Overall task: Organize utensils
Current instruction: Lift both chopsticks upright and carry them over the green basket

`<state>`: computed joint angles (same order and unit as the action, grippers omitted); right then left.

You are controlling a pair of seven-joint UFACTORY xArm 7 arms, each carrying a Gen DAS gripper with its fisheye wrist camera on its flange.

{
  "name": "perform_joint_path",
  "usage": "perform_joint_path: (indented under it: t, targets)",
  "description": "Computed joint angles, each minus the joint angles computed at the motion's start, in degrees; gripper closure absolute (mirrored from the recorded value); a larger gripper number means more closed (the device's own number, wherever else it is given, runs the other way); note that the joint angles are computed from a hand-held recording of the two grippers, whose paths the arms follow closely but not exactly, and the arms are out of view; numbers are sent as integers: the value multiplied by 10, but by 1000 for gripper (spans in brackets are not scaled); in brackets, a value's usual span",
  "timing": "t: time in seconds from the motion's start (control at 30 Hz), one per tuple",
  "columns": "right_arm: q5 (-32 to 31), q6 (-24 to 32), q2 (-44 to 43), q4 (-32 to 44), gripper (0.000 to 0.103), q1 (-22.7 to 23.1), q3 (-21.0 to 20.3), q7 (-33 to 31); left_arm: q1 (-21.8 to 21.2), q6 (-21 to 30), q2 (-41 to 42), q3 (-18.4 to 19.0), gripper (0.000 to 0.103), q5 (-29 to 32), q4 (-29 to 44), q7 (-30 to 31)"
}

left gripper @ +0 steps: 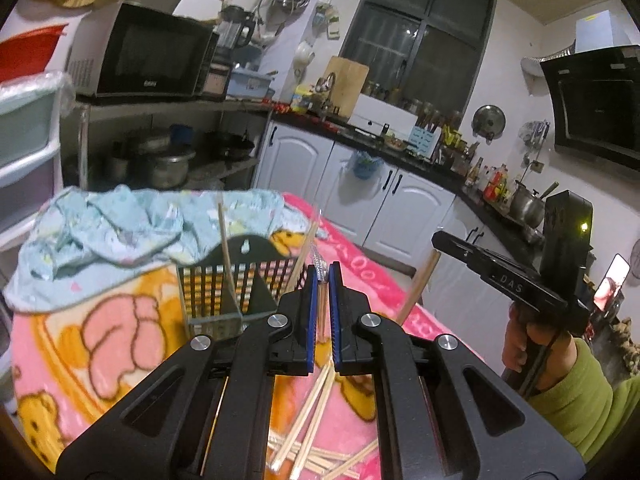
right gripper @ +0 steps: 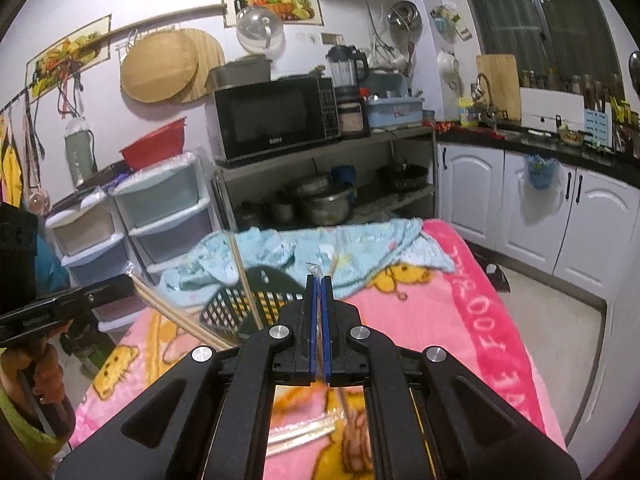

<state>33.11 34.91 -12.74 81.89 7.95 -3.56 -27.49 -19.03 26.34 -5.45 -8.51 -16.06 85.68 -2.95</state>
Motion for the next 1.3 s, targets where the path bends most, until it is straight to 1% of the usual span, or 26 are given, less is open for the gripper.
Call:
perform_joint_path:
  t: [0.23,0.33,0.5,0.63,0.77,0.87,0.93,1.1,1.3]
  targets:
    - [24,6,37,80,101,3,4,-5,6,7,29,-2,100,31,70,-6]
    - [32,12,57,119,101,-1,10,-7,10,17,42,-1,100,43,99,-8]
    - [30,15,95,185,101,-15,26,7,16,33,58,0,100,58,136,-17]
    - [36,18,129,240,101,-27,40,14,21,40,61,3,100,71,146,-20]
    - [25,24,165,292,101,-38,57,35,27,45,62,6,100,83,151,-29]
    - [6,23,188,319,101,-42,68,54,30,45,65,7,100,95,153,-34]
    - [-9,25,204,338,101,-44,75,73,32,48,70,8,100,93,156,-32]
    - [-36,23,235,366,101,-46,90,101,35,47,79,9,100,100,157,-34]
    - [-47,10,249,370,101,-49,103,106,36,46,92,8,100,94,151,-27]
